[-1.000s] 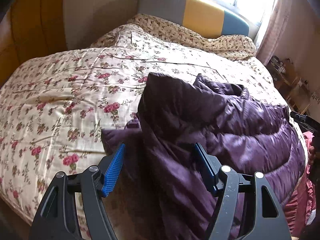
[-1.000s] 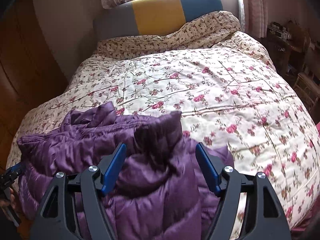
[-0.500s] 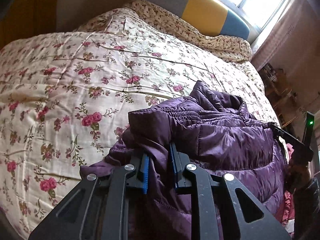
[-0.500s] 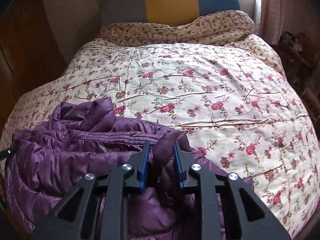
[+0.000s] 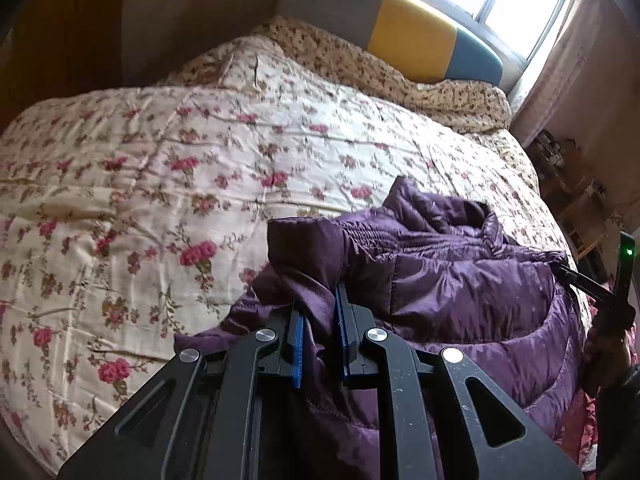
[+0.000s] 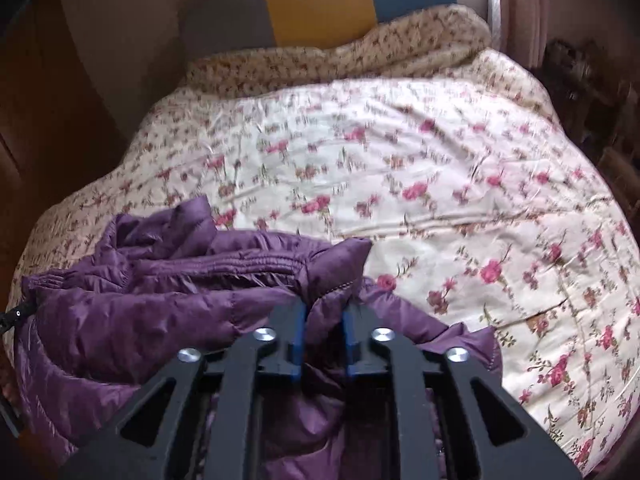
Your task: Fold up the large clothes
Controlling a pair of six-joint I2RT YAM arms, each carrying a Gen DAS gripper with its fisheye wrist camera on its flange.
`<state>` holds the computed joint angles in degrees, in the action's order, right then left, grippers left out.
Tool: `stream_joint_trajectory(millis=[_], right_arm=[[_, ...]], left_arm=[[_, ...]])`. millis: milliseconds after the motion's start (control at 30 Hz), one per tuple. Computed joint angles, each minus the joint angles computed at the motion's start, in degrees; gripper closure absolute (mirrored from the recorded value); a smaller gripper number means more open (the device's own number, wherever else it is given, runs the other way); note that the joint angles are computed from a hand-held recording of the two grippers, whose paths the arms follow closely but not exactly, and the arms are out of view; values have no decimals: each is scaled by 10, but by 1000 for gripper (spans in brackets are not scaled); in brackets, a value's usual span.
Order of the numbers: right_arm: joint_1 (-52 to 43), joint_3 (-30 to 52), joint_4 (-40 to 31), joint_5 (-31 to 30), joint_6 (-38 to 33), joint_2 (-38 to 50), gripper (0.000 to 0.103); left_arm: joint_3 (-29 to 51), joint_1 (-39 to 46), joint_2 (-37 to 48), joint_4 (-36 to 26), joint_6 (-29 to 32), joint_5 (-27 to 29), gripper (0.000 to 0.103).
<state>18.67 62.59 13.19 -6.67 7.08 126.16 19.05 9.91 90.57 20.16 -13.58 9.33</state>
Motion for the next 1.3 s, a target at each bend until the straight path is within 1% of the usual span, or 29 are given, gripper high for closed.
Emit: stream_joint_trajectory(millis=[133, 200, 333, 400, 500, 600, 733, 767, 833, 967, 1000, 1067, 1100, 1133, 1167, 1200, 1300], right_arm=[[7, -25, 41, 34, 24, -24, 93], [11, -17, 40, 54, 28, -21, 93], [26, 14, 41, 109, 27, 14, 94], [29, 37, 35, 122, 25, 40, 93], [30, 70, 28, 127, 27, 81, 93], [32, 101, 24, 130, 25, 118, 90], [25, 144, 19, 117, 32, 171, 87], [21, 149, 20, 112, 36, 177, 86], [18, 151, 22, 107, 38, 181, 86], [13, 145, 16, 98, 43, 172, 85], [14, 145, 11, 100, 43, 169, 80], [17, 138, -1, 119, 45, 155, 67], [17, 131, 2, 126, 46, 146, 56], [16, 116, 13, 125, 45, 135, 50], [15, 95, 26, 126, 45, 120, 50], [15, 78, 36, 126, 45, 106, 50], [25, 8, 80, 129, 51, 49, 50]], left_arm=[[16, -19, 2, -7, -5, -32, 94], [33, -31, 27, -3, -13, -51, 94], [72, -46, 101, 10, -28, -80, 94], [91, -54, 147, 25, -30, -96, 94], [104, -67, 206, 68, -28, -121, 94], [100, -84, 246, 128, -25, -153, 94], [91, -80, 272, 179, -40, -149, 93], [87, -77, 279, 196, -44, -146, 92], [86, -75, 286, 208, -47, -145, 92], [86, -76, 285, 204, -49, -145, 92], [86, -76, 280, 197, -50, -145, 92], [87, -78, 257, 164, -54, -153, 87], [83, -80, 242, 154, -57, -162, 78], [74, -80, 225, 148, -59, -164, 61], [59, -79, 204, 151, -65, -164, 53], [36, -82, 172, 159, -78, -176, 46], [-5, -97, 89, 147, -100, -193, 46]])
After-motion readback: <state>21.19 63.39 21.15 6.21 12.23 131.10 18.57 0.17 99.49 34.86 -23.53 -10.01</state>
